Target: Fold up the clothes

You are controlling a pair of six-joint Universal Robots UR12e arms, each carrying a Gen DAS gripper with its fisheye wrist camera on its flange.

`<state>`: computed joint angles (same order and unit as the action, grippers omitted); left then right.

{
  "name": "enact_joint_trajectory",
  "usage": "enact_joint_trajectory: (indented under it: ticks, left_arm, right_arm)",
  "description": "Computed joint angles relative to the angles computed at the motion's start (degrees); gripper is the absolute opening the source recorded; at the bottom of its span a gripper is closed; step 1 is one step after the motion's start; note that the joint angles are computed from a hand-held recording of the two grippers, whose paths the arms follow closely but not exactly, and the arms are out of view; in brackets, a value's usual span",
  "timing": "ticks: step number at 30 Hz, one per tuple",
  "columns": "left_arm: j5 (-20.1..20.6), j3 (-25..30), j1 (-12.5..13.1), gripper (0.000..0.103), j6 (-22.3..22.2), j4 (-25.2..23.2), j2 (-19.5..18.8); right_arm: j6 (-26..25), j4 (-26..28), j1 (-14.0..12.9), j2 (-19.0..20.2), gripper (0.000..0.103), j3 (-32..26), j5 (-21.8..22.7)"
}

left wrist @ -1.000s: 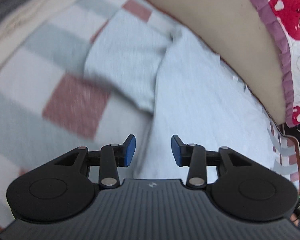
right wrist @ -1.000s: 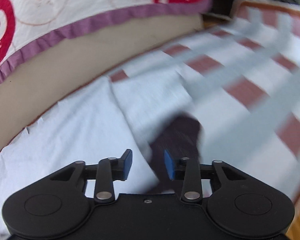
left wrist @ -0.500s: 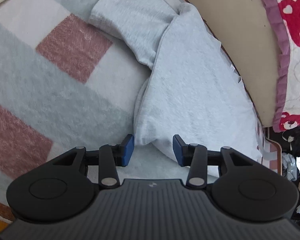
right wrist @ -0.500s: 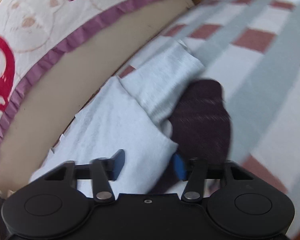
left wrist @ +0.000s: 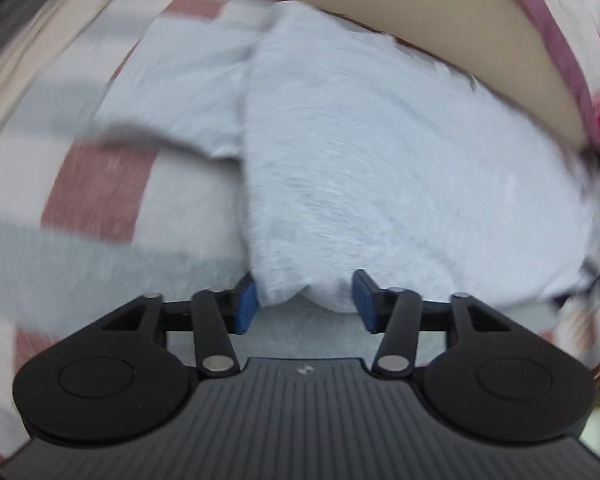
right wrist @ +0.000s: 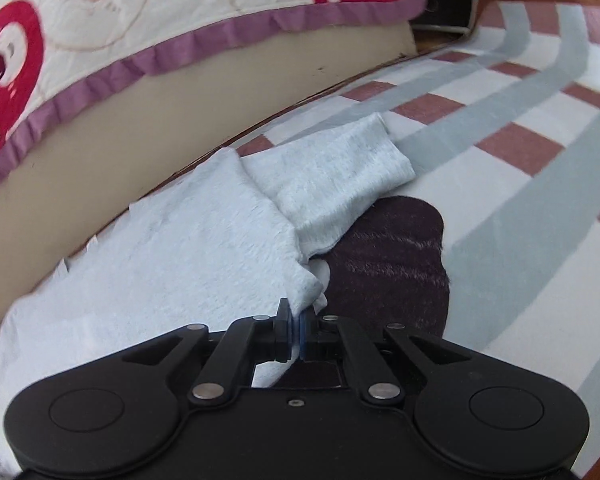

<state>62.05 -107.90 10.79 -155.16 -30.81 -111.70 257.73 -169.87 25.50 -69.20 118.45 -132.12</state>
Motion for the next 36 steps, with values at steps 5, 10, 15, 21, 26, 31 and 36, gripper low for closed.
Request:
enact_joint_trajectory:
  ticks: [5, 10, 15, 21, 26, 31, 36]
  left_arm:
    - [3.51, -3.08, -2.21, 0.021, 10.98, 10.84, 0.04]
    - [4.02, -4.15, -2.63, 0.005, 12.76, 16.87, 0.97]
    - [-3.2, -4.94, 0.72, 0.004, 9.74, 13.62, 4.62]
    - [4.33, -3.24, -1.41, 0.004, 10.72, 7.56, 2.31]
    - [1.96, -4.42, -0.32, 0.004, 9.13, 9.34, 4.18]
    - [5.83, -4.12, -0.14, 0.0, 7.74, 3.95, 4.4]
    - [12.36, -2.61, -0.79, 0.0, 5.63, 1.23, 3.03]
  right_arm:
    - [-0.04, -2.02, 0.14, 0.22, 0.004, 0.49, 0.27]
    - [-2.02, -5.36, 0.03, -0.31, 0.003, 1.07, 0.81]
    - [-3.04, -5.91, 0.46, -3.84, 0.003, 1.8, 3.36]
    - [-3.46, -1.6, 0.5, -3.17, 0.003, 2.0, 5.79]
    - [-6.44, -1.25, 1.51, -4.47, 0.003, 1.86, 5.01]
    - [-7.8, 4.62, 1.88, -6.41, 0.002, 1.42, 7.75]
    - [-6.21, 9.13, 1.61, -5.2, 0.002, 0.59, 9.5]
